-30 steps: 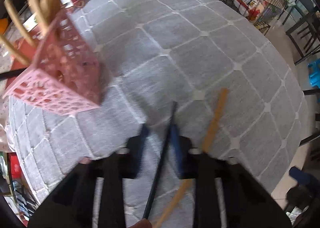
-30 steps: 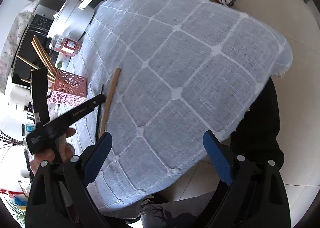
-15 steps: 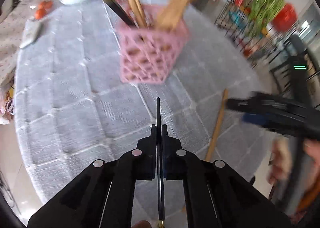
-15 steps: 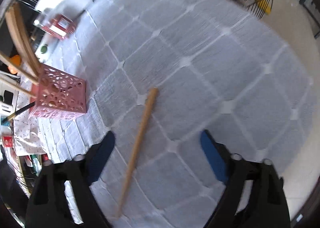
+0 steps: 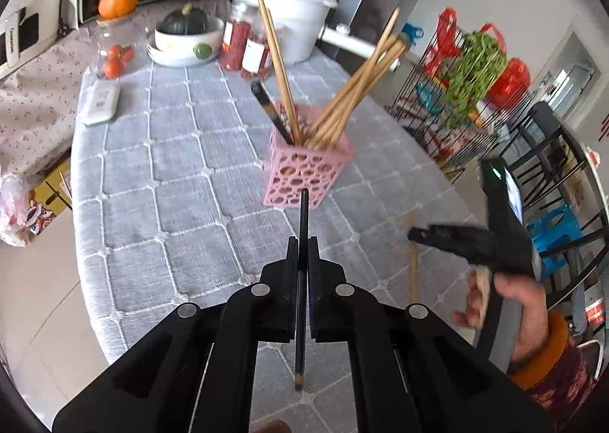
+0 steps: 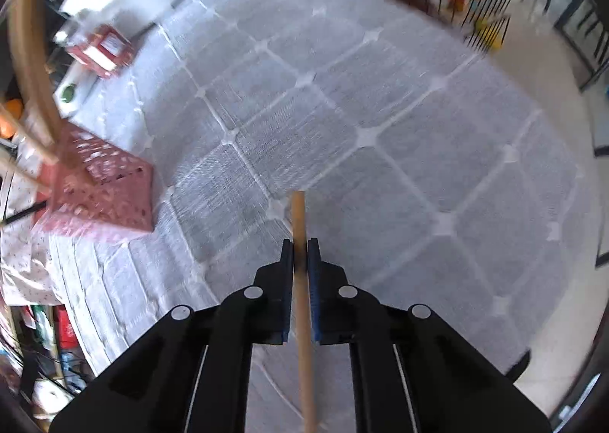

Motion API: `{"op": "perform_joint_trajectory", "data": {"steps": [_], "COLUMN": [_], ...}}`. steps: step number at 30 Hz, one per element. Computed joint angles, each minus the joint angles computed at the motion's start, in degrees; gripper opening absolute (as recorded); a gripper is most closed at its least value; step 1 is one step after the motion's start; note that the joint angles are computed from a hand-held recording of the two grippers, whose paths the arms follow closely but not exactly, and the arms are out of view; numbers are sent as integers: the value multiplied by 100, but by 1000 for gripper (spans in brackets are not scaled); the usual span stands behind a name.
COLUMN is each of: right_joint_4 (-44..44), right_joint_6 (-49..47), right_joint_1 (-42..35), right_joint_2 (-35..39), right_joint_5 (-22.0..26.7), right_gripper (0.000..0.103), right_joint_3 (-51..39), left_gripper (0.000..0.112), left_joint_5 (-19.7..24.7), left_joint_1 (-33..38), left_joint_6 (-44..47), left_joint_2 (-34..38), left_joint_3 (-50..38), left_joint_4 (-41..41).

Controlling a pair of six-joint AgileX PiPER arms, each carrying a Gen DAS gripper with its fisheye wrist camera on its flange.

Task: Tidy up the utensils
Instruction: 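Carry both held chopsticks up over the pink basket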

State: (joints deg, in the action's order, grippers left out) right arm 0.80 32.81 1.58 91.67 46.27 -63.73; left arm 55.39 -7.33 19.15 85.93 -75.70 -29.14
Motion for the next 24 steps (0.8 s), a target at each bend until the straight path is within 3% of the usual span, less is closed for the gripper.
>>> {"op": "perform_joint_trajectory", "data": {"steps": [4,10,17,24], "right_joint_4": [232,277,842,976], "right_joint_6": [-403,-772,-1403,-1500], "right_joint_1": [-2,21,-237,-110], "right_joint_2": [-1285,-2874,-2940,-2570], "right_joint_5": [-168,257,655,989], "right_gripper": [8,8,8,8], "right_joint_3": [713,705,-480,-1743], "left_gripper": [4,4,4,4], "left_joint_5": [24,-93,39,322], "left_joint_1": [239,228,-56,-270], "left_joint_6": [82,-210,-839,-1591], "left_joint_2": [-353,-738,-638,-44], "left_joint_3": [114,-11,-885,-2474], "left_joint_4": [-283,-278,276,792]}}
